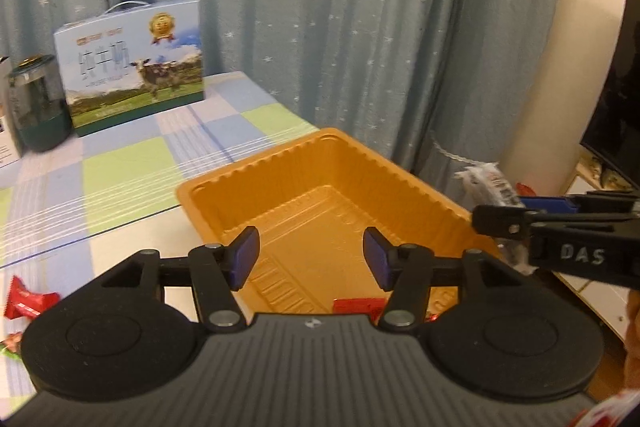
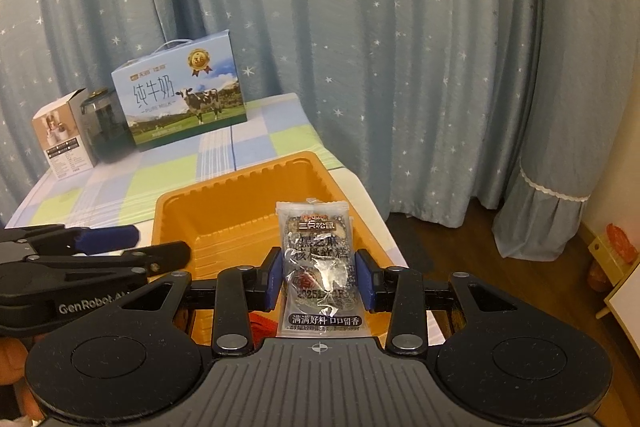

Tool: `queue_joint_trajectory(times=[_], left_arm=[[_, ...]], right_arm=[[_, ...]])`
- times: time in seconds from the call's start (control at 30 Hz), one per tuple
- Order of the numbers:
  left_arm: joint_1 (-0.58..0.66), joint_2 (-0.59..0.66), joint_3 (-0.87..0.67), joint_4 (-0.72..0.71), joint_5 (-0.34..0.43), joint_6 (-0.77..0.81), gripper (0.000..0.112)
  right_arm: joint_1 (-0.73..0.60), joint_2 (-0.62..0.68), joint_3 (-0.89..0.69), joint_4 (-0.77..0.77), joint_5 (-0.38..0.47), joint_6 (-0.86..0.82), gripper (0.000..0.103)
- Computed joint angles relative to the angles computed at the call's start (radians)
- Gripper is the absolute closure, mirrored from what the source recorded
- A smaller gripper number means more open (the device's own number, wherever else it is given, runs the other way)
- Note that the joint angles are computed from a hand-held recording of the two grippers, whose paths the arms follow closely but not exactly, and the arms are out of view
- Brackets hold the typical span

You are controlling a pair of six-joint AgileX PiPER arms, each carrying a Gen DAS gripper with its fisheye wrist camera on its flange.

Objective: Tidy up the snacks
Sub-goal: 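Carry the held snacks over the orange tray with both tools, then open both tools to release the snacks into the orange tray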

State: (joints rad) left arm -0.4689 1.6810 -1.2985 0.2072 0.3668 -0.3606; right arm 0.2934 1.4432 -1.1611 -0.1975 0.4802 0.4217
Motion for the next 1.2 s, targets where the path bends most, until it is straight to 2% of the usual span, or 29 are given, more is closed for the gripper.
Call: queue_joint_trajectory(times=[0.3,0.53,0.63,0.7,0.73,0.77,0.83,1.0,1.2], left_arm=[[0.033,-0.076,0.084,0.117,0.032,-0.154,0.053],[0.043,-0.138,0.130,0.108,0.034,-0.168,0.051],[0.045,-0.152,0.142,0.123,0.042,-0.192,0.051],[0.049,-0.165,0.156,0.120,0.045,-0.196,0.050],[0.050,-0.172,0.162,0.126,0.049,-0.202,0.050],[0.051,-0.181,0.172,0.136,0.052,-0.211,0.048],[0.049,-0.207,0.199,0.171,0.053,-0.238,0.044],[0.049,-0.274,0.255,0.197,0.077,-0.273,0.040],[0.032,-0.364,0.294,0.209,0.142,-0.303,0.035]], right_arm=[[-0.005,0.012,-0.013,0.064,0.013,-0.061,0.065],[-0.008,0.047,-0.043,0.119,0.012,-0.103,0.065],[-0.022,0.067,-0.055,0.207,0.000,-0.178,0.064],[-0.040,0.072,-0.054,0.293,-0.013,-0.246,0.057],[-0.044,0.067,-0.046,0.302,-0.022,-0.247,0.036],[-0.046,0.058,-0.037,0.309,-0.035,-0.246,0.028],[-0.051,0.039,-0.026,0.324,-0.034,-0.264,0.028],[-0.038,-0.029,0.009,0.255,0.005,-0.177,0.028],[0.023,-0.125,0.044,0.153,0.058,-0.061,0.028]])
